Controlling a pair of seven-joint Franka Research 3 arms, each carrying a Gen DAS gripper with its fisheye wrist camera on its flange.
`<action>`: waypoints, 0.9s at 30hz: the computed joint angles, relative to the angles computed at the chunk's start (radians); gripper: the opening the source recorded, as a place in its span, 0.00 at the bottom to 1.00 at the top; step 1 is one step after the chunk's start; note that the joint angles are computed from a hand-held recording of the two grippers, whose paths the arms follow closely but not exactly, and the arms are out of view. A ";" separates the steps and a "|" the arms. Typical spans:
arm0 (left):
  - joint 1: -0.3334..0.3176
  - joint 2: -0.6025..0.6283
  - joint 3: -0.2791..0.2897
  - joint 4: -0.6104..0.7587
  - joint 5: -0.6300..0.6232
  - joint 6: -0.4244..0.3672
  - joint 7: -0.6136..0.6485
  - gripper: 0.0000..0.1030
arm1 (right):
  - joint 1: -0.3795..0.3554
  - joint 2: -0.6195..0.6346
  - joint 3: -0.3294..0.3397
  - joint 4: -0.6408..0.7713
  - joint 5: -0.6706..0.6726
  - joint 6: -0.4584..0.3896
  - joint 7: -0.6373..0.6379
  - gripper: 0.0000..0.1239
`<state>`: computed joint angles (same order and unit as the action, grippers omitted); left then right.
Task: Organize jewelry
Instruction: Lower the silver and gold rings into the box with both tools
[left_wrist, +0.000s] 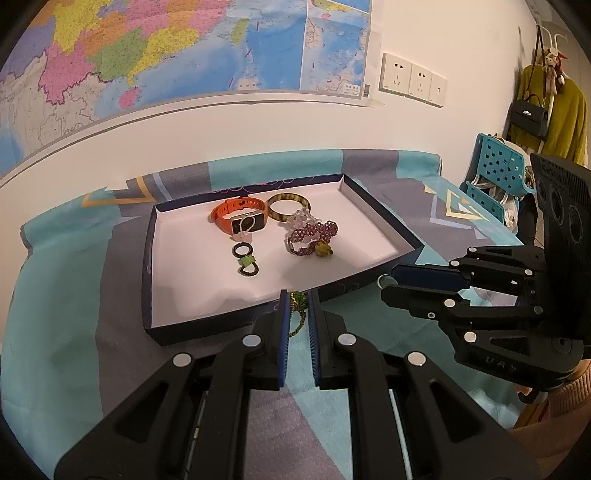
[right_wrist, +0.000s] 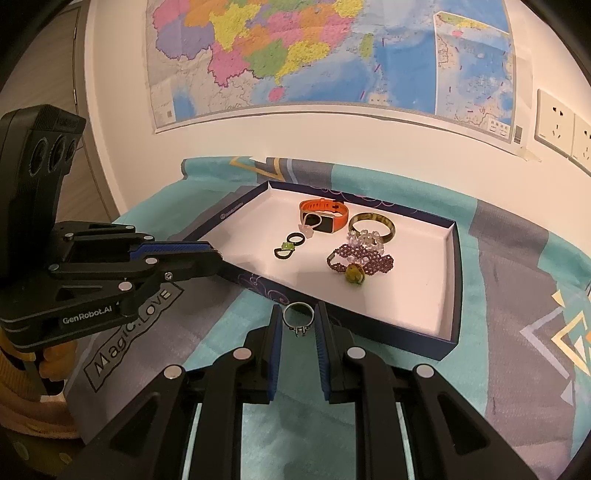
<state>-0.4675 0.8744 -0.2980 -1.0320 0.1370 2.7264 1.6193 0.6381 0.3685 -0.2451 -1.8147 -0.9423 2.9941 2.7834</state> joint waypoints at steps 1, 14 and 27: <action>-0.001 0.006 0.000 0.011 0.000 -0.005 0.002 0.10 | 0.000 0.001 0.000 0.001 0.000 0.000 -0.001 0.13; -0.008 0.026 0.006 0.048 -0.006 -0.015 0.010 0.10 | 0.002 0.010 -0.006 0.015 0.020 -0.001 -0.026 0.13; -0.020 0.060 0.015 0.113 -0.010 -0.037 0.020 0.10 | 0.015 0.028 -0.027 0.034 0.057 0.004 -0.055 0.13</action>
